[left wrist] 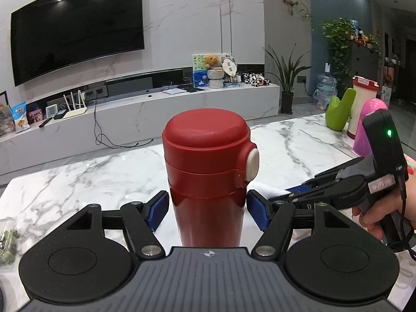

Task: Clean container

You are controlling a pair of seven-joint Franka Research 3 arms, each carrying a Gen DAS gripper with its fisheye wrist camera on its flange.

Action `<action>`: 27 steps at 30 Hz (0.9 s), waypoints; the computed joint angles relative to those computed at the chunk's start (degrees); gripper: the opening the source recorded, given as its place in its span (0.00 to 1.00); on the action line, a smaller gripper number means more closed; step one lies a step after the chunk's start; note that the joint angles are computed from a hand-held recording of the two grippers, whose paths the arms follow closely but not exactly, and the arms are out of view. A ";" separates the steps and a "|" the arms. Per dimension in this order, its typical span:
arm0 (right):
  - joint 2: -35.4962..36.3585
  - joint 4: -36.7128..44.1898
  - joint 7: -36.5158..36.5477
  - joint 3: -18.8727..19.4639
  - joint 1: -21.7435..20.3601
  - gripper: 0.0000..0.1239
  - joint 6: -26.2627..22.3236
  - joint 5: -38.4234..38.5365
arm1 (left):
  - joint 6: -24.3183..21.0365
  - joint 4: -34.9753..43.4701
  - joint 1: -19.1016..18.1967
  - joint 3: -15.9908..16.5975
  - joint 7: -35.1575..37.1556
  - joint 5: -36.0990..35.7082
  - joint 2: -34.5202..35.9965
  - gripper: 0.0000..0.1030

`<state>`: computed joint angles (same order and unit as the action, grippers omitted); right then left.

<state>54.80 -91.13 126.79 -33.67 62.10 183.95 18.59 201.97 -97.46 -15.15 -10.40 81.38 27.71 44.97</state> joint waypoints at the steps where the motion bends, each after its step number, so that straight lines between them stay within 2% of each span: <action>1: -0.72 -0.36 -0.10 1.52 -1.14 0.20 2.08 0.30 | 0.21 -0.27 -0.39 0.42 -0.05 -0.49 -0.22 0.63; 3: -2.99 -1.27 -1.67 7.32 -5.48 0.20 8.03 1.38 | 0.54 -0.59 -0.54 0.57 -0.26 -0.92 -0.49 0.63; 4: -4.27 -1.73 -2.43 11.48 -8.75 0.20 11.68 1.00 | 0.77 -0.70 -0.63 0.70 -0.28 -1.06 -0.58 0.63; 7: -6.69 -2.79 -2.54 22.13 -17.54 0.20 21.42 -3.04 | 0.27 -0.65 -0.24 0.20 -0.48 -0.62 -0.67 0.60; 9: -7.46 -3.14 -1.28 28.03 -22.63 0.20 25.85 -7.09 | -0.03 -0.52 -0.58 0.47 -0.36 -0.75 -0.67 0.59; 12: -7.47 -3.01 0.75 35.44 -29.12 0.20 29.71 -13.63 | -0.46 -0.24 -0.12 0.03 -0.33 -0.20 -0.47 0.59; 16: -6.75 -1.65 -1.52 39.29 -31.86 0.19 27.14 -15.65 | -0.61 -0.01 1.02 -1.04 -0.59 0.96 -0.14 0.59; 21: -5.35 0.84 -4.43 41.75 -33.09 0.19 19.33 -12.51 | -0.61 0.33 1.35 -1.34 -0.87 1.54 0.15 0.59; 24: -3.81 3.79 -6.68 40.77 -31.66 0.19 14.17 -9.12 | -0.59 0.31 1.49 -1.43 -0.99 1.85 0.17 0.59; 27: -2.66 6.58 -8.85 37.48 -28.67 0.19 8.44 -5.54 | -0.51 0.31 1.60 -1.56 -1.19 2.01 0.22 0.59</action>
